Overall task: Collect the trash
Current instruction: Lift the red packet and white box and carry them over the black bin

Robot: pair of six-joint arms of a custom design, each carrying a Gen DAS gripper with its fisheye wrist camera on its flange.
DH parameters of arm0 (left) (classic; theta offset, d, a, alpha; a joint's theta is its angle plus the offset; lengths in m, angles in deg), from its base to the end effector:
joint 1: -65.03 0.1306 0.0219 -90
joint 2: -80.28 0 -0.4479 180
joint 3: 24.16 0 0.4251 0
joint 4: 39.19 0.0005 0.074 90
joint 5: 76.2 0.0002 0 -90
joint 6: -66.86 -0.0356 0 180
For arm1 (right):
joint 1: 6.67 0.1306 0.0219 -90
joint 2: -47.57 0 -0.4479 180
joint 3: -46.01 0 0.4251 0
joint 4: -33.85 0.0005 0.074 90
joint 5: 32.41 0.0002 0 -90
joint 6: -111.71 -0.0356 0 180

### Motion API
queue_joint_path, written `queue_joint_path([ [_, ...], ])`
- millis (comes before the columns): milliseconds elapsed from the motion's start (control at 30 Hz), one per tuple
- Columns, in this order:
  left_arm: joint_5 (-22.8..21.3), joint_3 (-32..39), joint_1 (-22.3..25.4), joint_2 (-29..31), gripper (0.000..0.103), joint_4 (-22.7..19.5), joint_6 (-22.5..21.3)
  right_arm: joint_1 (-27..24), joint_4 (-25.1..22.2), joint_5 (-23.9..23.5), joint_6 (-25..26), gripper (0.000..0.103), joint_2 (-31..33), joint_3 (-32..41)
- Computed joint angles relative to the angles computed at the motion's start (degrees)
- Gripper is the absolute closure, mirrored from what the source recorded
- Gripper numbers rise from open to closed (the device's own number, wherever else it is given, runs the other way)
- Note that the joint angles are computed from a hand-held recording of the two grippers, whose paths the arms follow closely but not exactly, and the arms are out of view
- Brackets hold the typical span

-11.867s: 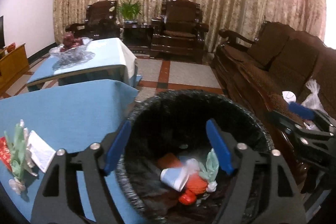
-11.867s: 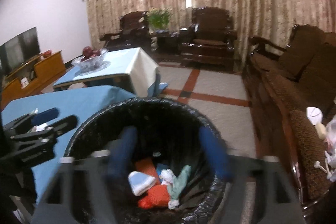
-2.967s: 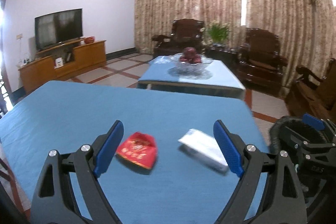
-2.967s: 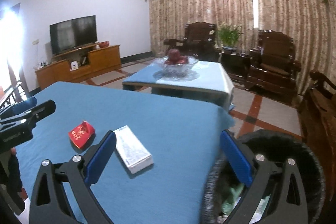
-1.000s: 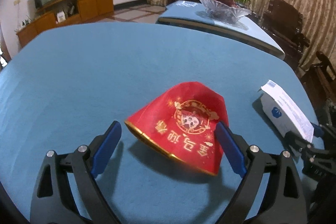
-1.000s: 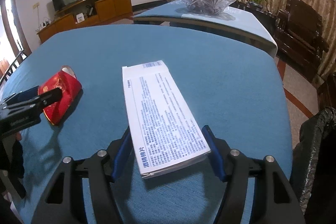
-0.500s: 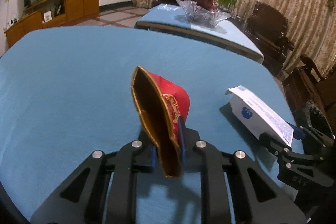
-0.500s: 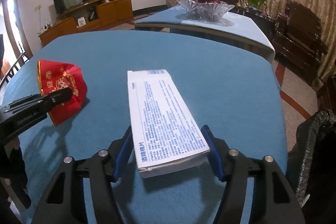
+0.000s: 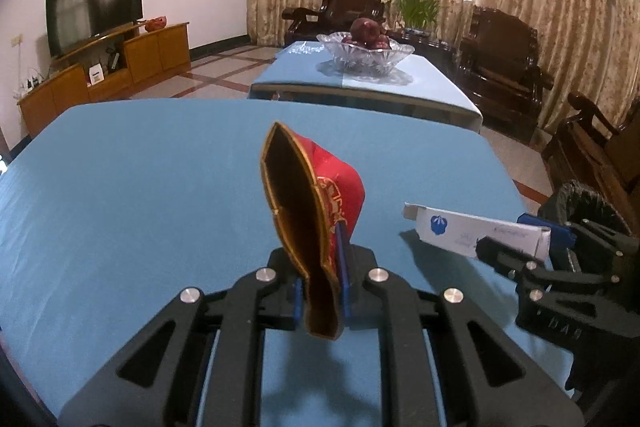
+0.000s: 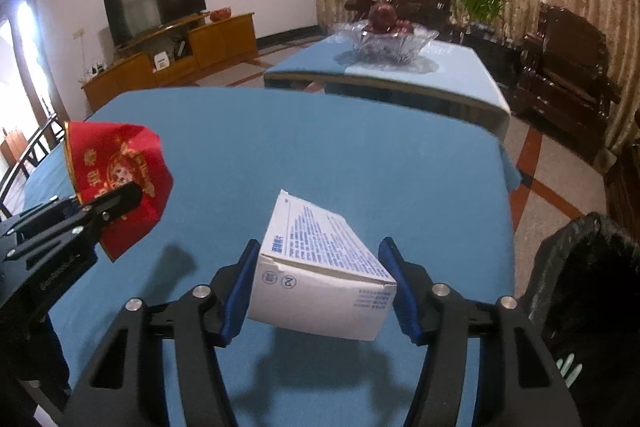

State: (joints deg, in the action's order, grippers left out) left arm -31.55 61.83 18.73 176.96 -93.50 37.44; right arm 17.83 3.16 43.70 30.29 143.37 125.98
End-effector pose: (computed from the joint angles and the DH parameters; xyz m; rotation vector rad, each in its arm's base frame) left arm 0.3865 -0.3685 0.4068 -0.4879 2.2131 0.1598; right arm 0.4978 0.2357 0.3813 -0.7917 2.2581 0.4203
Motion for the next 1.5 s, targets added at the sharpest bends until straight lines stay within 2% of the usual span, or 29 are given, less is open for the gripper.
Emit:
queue_joint_path([
  [333,1.3,-2.6,-1.3,0.6,0.091,-3.5,4.9,0.3,-2.5,-0.7,0.2,0.043,2.4,-1.0],
  [367,1.3,-3.0,-1.3,0.5,0.091,-3.6,5.3,0.4,-2.5,-0.4,0.1,0.042,2.7,-0.9],
  [433,1.7,-3.6,-1.1,0.4,0.091,-3.6,5.9,0.8,-1.9,0.4,-0.1,0.031,3.1,-0.9],
  [500,1.7,-4.0,-1.1,0.1,0.091,-3.5,6.2,1.2,-1.0,1.6,-0.5,0.027,3.4,-0.9],
  [567,1.9,-4.3,-1.1,0.0,0.091,-3.3,6.4,1.4,-1.4,1.6,-0.6,0.03,4.1,-0.4],
  [600,2.0,-4.4,-1.1,0.0,0.091,-3.3,6.3,1.4,-1.9,1.4,-0.5,0.044,4.4,-0.1],
  [633,2.0,-4.5,-1.1,0.0,0.091,-3.3,6.4,1.5,-1.8,1.7,-0.4,0.046,4.4,-0.1],
  [800,1.6,-4.4,-1.3,-0.1,0.091,-3.4,6.6,1.2,-0.3,1.0,-0.2,0.047,2.2,-1.1],
  [1033,-0.8,-1.8,-2.4,0.4,0.091,-5.3,6.7,0.4,-0.8,-0.9,-0.5,0.047,-1.5,-0.5],
  [1500,-7.7,8.5,-6.4,3.0,0.091,-9.3,4.4,-4.3,-2.7,-3.8,-0.6,0.047,-9.4,0.1],
])
